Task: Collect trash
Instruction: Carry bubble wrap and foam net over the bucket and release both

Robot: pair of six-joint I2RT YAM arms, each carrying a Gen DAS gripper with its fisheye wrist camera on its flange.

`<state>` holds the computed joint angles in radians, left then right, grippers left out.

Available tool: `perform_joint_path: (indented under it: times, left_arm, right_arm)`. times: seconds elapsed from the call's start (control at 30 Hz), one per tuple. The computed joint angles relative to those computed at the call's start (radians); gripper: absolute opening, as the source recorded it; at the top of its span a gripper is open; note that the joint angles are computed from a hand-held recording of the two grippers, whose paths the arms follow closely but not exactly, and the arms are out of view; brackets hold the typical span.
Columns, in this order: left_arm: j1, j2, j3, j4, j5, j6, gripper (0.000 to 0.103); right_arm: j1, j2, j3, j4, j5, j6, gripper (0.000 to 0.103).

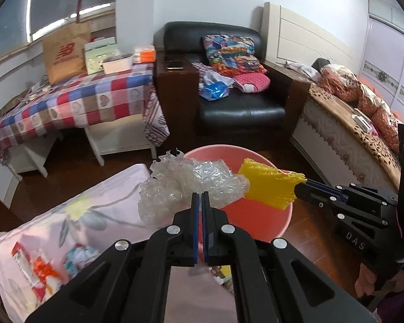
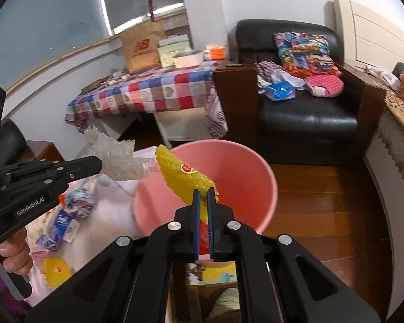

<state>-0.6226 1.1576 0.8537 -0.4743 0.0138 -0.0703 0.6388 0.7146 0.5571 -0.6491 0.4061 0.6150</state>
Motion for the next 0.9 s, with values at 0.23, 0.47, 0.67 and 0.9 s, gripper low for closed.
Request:
perform_joint_path:
  times: [0.23, 0.47, 0.67, 0.9]
  left_arm:
    - [-0.071, 0.178, 0.046, 0.07, -0.045, -0.023, 0.001]
    - [-0.088, 0.306, 0.076, 0.105, -0.05, -0.039, 0.001]
    - [-0.06, 0.366, 0.096, 0.117, -0.023, -0.054, 0.002]
    - [-0.049, 0.374, 0.092, 0.128, -0.023, -0.05, 0.004]
  right_arm:
    - [-0.149, 0.009, -0.06, 0.047, -0.087, -0.079, 0.005]
    - [-0.201, 0.089, -0.081, 0.118, -0.134, -0.111, 0.005]
    - [-0.188, 0.156, -0.078, 0.159, -0.12, -0.117, 0.005]
    - [-0.173, 0.194, -0.07, 0.177, -0.11, -0.107, 0.005]
